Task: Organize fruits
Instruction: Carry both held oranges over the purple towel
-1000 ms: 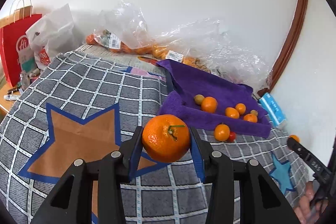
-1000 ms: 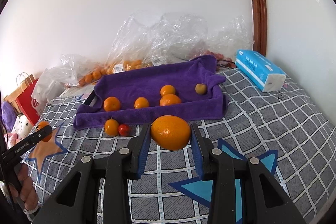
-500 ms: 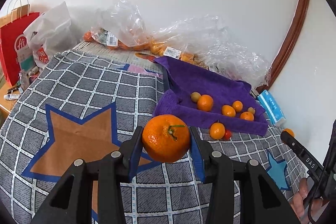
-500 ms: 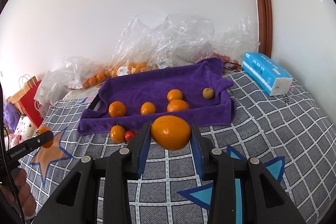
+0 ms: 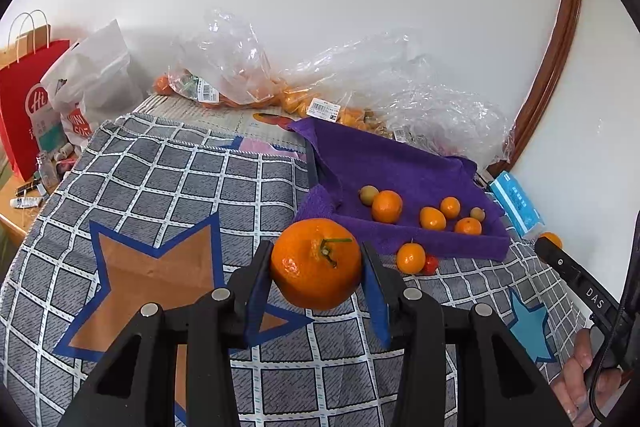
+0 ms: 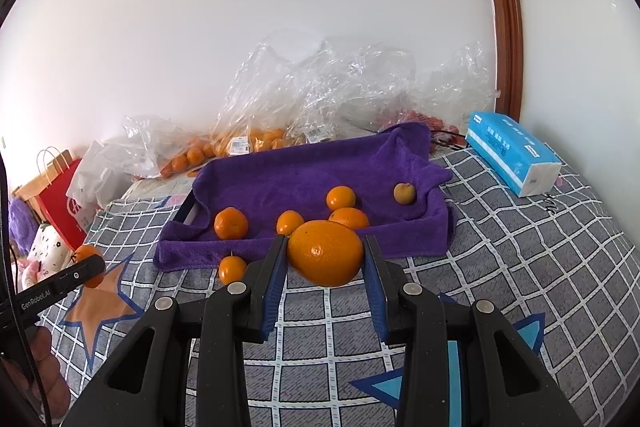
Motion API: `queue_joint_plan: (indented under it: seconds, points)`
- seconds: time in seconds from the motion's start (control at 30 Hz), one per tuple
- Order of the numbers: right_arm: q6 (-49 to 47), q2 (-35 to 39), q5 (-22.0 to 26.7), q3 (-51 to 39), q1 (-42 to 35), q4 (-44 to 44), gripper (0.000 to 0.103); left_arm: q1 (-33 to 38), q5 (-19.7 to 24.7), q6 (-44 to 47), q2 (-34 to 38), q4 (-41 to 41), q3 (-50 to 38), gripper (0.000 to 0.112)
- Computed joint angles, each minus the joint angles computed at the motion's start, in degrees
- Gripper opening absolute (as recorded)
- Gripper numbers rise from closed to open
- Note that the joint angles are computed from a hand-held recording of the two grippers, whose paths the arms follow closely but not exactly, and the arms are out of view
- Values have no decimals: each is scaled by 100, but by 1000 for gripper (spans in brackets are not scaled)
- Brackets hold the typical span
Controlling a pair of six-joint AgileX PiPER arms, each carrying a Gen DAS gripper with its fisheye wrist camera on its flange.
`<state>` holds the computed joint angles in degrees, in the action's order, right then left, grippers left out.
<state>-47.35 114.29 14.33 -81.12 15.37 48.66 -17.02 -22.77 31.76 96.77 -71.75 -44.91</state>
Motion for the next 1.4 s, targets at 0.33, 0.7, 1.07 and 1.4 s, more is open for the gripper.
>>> queue_joint_plan:
  seconds: [0.33, 0.7, 1.07, 1.4]
  points:
    - [155, 51, -41, -154, 131, -208, 37, 104, 156, 99, -68, -39, -84, 40]
    - [651, 241, 61, -524, 90, -720, 37, 187, 278, 879, 75, -694, -523, 40]
    - [1550, 583, 295, -1258, 108, -1605, 37, 485, 596, 1688, 340, -1271, -1047, 40]
    - [2500, 1432, 1010, -2725, 134, -2523, 37, 815, 841, 3264, 828, -2610, -1806, 40]
